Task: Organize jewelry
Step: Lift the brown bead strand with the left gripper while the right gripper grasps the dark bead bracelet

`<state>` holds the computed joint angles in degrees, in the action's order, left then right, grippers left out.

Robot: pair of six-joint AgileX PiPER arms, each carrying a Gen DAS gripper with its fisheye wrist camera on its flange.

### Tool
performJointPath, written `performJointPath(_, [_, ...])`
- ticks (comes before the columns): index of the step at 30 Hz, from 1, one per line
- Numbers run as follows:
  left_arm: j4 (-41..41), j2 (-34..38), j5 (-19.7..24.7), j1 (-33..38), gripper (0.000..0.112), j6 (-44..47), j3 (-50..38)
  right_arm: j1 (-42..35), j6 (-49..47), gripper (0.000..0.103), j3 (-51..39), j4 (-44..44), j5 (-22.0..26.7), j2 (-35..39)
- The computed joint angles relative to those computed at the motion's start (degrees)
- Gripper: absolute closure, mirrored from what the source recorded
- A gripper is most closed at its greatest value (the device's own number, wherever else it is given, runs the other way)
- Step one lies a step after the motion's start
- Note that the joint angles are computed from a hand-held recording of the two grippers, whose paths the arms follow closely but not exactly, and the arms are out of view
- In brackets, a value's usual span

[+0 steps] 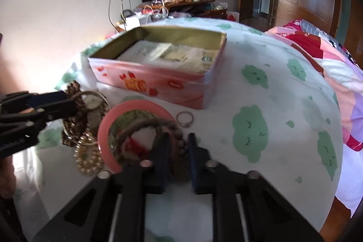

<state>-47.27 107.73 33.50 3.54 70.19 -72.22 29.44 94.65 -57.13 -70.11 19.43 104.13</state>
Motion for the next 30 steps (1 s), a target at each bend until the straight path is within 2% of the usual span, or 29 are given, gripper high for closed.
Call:
performJointPath(1, [-0.5, -0.2, 0.7, 0.1, 0.106, 1.0, 0.0, 0.2, 2.6, 0.092, 0.6, -2.2, 0.3, -0.7])
performJointPath(2, [-0.2, -0.3, 1.1, -0.1, 0.107, 1.3, 0.1, 0.3, 4.1, 0.092, 1.0, -3.7, 0.4, -1.3])
performJointPath(10, [-2.0, -1.1, 0.4, -0.3, 0.107, 2.9, 1.3, 1.1, 5.7, 0.092, 1.0, -6.5, 1.6, -3.4])
performJointPath(14, [-2.9, -2.0, 2.6, 0.6, 0.108, 3.4, 0.6, 2.0, 10.2, 0.092, 2.3, -11.1, 3.4, -6.4])
performJointPath(17, [-4.6, -3.4, 4.0, 1.1, 0.112, 5.2, 1.0, 2.0, 11.3, 0.092, 2.8, -12.2, 4.0, -8.1])
performJointPath(22, [-7.2, -5.2, 4.8, 2.0, 0.112, 8.6, 1.2, 1.7, 13.2, 0.092, 3.2, -13.9, 4.2, -9.2])
performJointPath(28, [-5.4, -2.4, 6.5, 3.2, 0.112, 4.0, -2.8, 1.2, 13.8, 0.092, 3.8, -14.2, 3.2, -9.2])
performJointPath(30, [-2.7, -1.0, 7.1, 3.2, 0.108, 0.4, -4.8, 1.2, 14.0, 0.092, 4.1, -14.4, 3.1, -9.5])
